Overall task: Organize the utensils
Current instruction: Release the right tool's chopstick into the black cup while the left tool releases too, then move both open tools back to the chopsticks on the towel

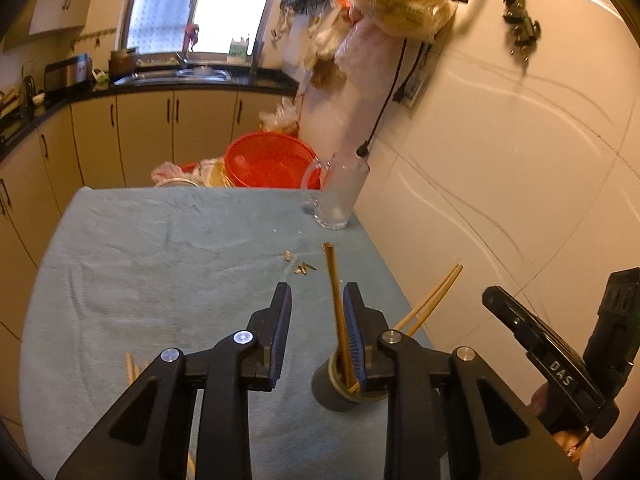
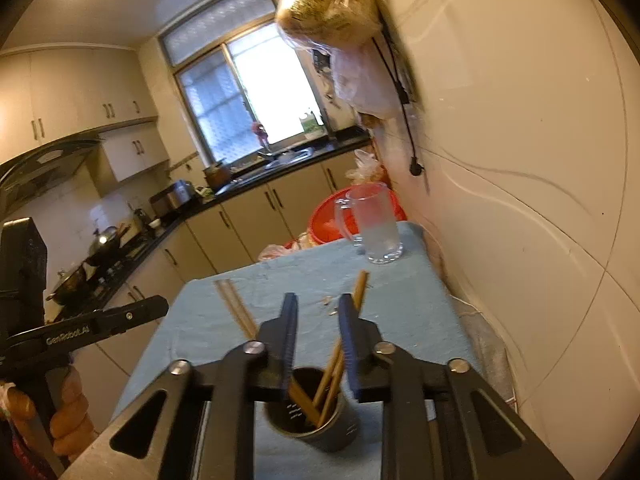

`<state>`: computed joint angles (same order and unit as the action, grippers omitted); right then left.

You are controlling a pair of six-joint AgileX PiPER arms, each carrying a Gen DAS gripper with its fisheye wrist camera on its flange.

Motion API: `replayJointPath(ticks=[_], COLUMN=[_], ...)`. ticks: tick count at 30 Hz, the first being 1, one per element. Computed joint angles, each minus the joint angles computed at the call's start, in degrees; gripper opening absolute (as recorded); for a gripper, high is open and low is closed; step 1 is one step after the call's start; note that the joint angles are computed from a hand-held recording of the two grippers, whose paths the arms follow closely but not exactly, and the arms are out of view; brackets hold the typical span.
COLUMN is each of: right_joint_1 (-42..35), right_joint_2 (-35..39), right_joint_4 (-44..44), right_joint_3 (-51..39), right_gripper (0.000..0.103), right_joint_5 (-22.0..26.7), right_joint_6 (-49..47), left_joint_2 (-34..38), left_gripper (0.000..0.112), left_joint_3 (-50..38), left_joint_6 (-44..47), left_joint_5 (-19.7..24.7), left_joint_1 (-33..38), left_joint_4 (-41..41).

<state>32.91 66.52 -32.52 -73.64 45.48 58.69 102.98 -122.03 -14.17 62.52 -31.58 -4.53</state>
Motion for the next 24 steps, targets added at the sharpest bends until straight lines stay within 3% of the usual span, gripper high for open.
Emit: replayJointPath(ticks=[3, 5, 10, 17, 24], right_joint_1=[4.93, 8.12, 16.74, 19.13, 16.29], right_joint_2=[-0.87, -0.76, 1.9, 9.87, 19.13], right_joint_4=[-3.52, -4.64, -6.29, 3.11, 15.74], right_joint_3=[0.4, 0.39, 0.67, 0.31, -4.06], right_gripper=[0.034, 0.04, 0.043, 0.043, 0.039], right_joint_5=[1.53, 2.36, 4.01, -0.75, -1.03], right_joint_6=[3.01, 4.05, 5.87, 1.13, -6.02], left_joint_2=[-6.08, -9.3, -17.53, -24.46, -25.96], left_gripper=[0.037, 0.037, 0.04, 0.041, 0.041], left_joint_3=[8.5, 13.1, 25.76, 40.11, 52.23], left_joint_6=[-1.24, -1.68, -1.55, 2.94, 11.57], left_joint_5=[-3.75, -5.43, -8.74, -9.76, -10.12], left_joint_1=[0.42, 1.0, 4.43, 15.01, 29.42], left_joint_4=[2.1, 2.83, 3.33, -2.05, -10.44])
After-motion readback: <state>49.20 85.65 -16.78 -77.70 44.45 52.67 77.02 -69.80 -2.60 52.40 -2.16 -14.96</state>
